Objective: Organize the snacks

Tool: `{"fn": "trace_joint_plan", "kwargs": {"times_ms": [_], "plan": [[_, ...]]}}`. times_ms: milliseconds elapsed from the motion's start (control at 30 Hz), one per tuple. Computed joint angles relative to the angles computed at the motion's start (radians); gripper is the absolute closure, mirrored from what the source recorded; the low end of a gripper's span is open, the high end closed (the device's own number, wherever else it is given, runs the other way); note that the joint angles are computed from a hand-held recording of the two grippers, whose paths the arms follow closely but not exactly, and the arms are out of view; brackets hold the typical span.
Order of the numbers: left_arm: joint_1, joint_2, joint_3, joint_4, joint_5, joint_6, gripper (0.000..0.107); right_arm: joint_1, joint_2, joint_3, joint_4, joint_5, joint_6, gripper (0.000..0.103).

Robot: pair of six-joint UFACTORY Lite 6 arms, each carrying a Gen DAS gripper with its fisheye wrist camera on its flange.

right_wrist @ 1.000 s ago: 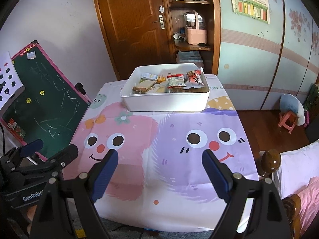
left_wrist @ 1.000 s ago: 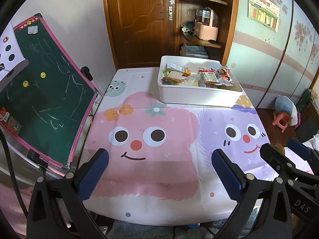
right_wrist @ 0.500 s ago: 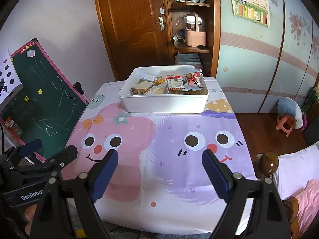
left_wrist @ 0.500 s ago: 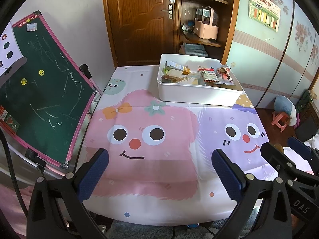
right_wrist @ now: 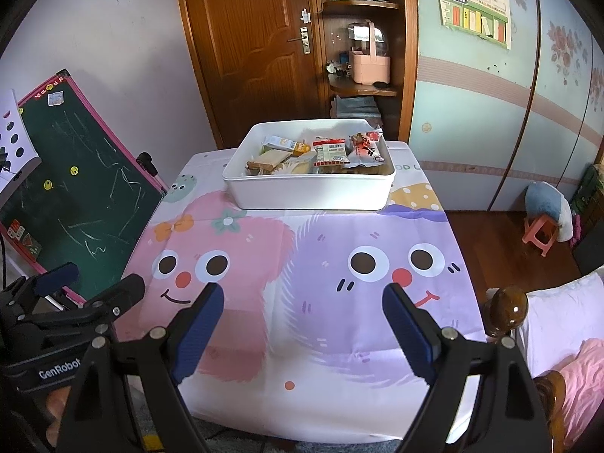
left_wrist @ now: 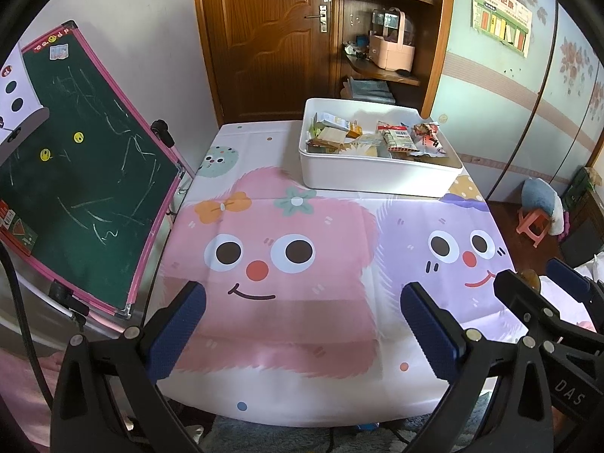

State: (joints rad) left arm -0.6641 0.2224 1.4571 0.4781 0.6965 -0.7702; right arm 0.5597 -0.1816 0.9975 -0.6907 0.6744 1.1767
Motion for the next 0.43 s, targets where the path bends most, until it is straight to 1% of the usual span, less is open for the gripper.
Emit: {"fn": "trace_joint_plan", "kwargs": {"times_ms": [433], "plan": [[0.003,-0.007,-0.016,-0.002,-0.002,0.003,0.004,-0.004,0.002,0.000,0.007,0.002,-0.004,0.016]]}}
